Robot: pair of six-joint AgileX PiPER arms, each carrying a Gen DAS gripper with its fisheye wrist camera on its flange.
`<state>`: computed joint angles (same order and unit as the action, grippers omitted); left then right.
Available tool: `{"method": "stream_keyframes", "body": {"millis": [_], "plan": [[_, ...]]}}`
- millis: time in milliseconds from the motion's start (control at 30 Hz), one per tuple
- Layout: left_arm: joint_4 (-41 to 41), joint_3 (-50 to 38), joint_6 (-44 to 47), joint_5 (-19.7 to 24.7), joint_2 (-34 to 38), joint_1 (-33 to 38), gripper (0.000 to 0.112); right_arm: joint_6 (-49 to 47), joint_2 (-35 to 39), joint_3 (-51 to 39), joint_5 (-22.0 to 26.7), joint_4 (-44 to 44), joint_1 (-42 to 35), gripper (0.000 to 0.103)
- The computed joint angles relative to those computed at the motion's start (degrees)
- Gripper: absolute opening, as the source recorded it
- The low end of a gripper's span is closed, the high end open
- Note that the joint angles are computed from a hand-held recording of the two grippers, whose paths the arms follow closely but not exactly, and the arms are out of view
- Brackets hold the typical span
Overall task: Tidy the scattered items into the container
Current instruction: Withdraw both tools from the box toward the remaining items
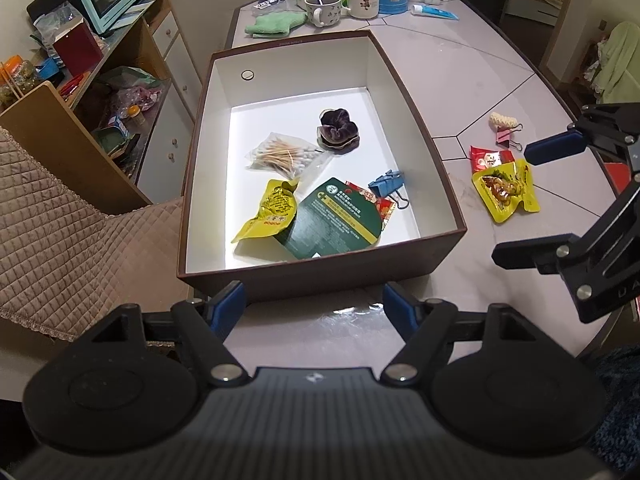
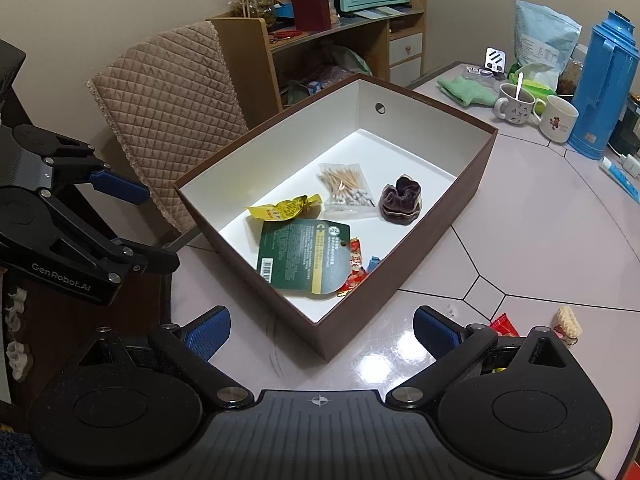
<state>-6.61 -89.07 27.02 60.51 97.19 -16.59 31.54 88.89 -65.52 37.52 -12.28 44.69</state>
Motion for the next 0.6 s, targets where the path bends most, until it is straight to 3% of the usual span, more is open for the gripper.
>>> {"method": "stream_keyframes", "body": {"millis": [600], "plan": [[4.4, 4.5, -6.4, -0.7, -4.5, -3.3, 0.076, -1.3, -3.6, 3.4, -1.5, 1.1, 1.0, 0.1]]}}
